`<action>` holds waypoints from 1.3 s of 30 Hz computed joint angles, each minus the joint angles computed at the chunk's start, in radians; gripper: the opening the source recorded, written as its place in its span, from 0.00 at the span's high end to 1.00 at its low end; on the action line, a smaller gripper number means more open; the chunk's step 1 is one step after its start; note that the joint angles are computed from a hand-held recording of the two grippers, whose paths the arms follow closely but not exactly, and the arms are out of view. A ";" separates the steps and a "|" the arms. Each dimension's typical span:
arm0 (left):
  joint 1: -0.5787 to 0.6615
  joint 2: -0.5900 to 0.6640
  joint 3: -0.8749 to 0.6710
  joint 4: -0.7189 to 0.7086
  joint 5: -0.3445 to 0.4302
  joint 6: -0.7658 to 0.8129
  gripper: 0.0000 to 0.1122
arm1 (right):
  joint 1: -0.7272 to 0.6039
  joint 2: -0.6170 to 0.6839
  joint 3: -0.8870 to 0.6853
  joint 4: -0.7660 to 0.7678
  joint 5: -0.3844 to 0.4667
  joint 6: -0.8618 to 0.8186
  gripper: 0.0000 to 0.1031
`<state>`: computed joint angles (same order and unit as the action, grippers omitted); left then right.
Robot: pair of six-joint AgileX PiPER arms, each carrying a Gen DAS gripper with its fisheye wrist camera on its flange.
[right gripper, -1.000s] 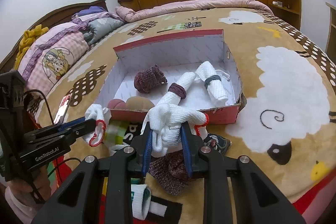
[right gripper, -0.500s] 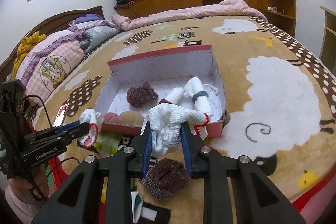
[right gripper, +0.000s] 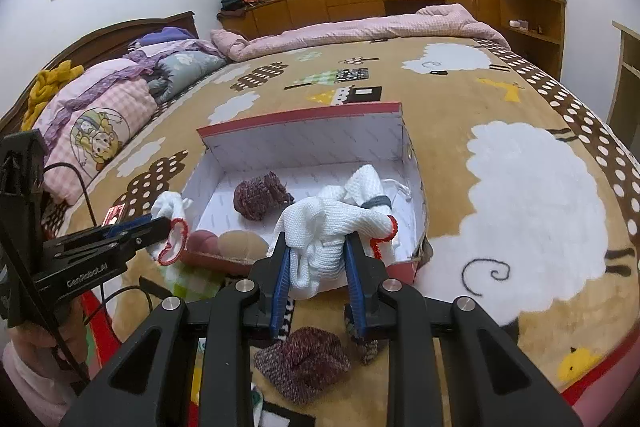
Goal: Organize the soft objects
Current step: 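Carry the white sock over the box with both tools and lower it, then open both tools to release the white sock into the box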
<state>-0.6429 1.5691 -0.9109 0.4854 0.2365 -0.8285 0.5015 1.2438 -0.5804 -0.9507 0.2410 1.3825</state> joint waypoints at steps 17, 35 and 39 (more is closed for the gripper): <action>0.047 0.151 -0.185 -0.033 0.039 0.080 0.80 | -0.057 0.117 -0.074 -0.016 -0.064 -0.031 0.74; 0.086 0.385 -0.415 -0.040 0.103 0.112 0.79 | -0.076 0.285 -0.122 -0.353 -0.104 0.270 0.74; 0.089 0.409 -0.434 -0.041 0.110 0.112 0.78 | -0.077 0.309 -0.126 -0.409 -0.107 0.323 0.73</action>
